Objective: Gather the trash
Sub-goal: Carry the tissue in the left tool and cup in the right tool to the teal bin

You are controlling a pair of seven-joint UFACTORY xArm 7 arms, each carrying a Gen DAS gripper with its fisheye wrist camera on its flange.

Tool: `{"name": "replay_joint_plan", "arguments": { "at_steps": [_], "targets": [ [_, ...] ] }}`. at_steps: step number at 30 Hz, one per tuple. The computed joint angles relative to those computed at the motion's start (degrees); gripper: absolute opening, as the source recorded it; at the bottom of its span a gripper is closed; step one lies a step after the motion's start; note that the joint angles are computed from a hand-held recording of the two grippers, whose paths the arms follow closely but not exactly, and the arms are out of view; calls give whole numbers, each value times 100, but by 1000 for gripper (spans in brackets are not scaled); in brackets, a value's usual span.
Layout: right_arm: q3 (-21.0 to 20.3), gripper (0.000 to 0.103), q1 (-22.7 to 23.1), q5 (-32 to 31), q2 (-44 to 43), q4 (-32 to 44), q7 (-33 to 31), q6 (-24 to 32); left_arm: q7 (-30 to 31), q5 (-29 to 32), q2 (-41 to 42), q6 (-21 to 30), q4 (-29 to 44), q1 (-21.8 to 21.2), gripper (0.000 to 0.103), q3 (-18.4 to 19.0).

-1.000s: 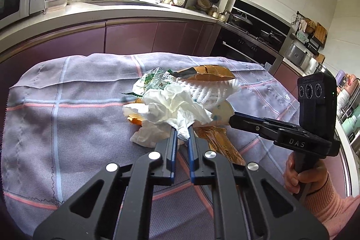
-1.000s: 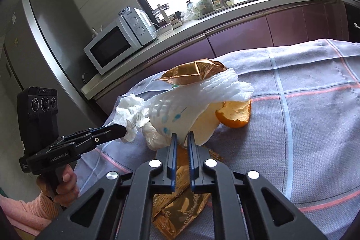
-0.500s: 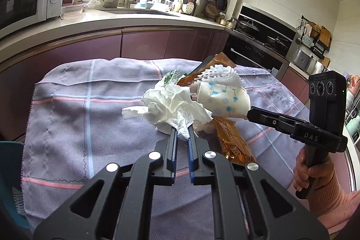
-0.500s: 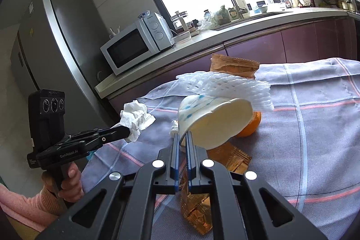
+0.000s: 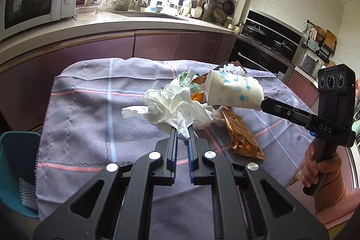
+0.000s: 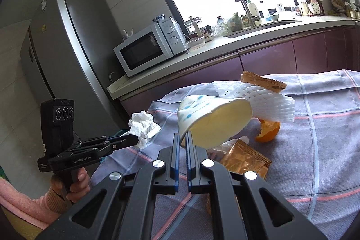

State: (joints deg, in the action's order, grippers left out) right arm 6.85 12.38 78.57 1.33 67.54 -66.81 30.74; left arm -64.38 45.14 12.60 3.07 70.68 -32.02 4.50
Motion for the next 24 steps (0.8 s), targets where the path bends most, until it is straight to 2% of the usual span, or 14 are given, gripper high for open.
{"name": "replay_joint_plan", "arguments": {
  "at_steps": [2,5,9,14,19,24],
  "targets": [
    [30,4,28,37,0,26,-80,51,-325,308,-126,25,-102,-133,8,175],
    [75,4,81,11,75,130,-83,118,-917,862,-335,105,-271,-133,8,232],
    [155,4,145,-91,193,283,-58,217,-1710,1628,-662,243,-530,-24,8,196],
    [290,4,234,-220,405,552,-13,334,-2363,2249,-1132,550,-895,275,8,-38],
    [453,4,326,-477,679,907,90,499,-2756,2582,-1655,819,-1357,686,8,-321],
    [649,4,424,-865,1049,1377,297,707,-2860,2574,-2159,1132,-1805,1098,8,-617]
  ]
}}
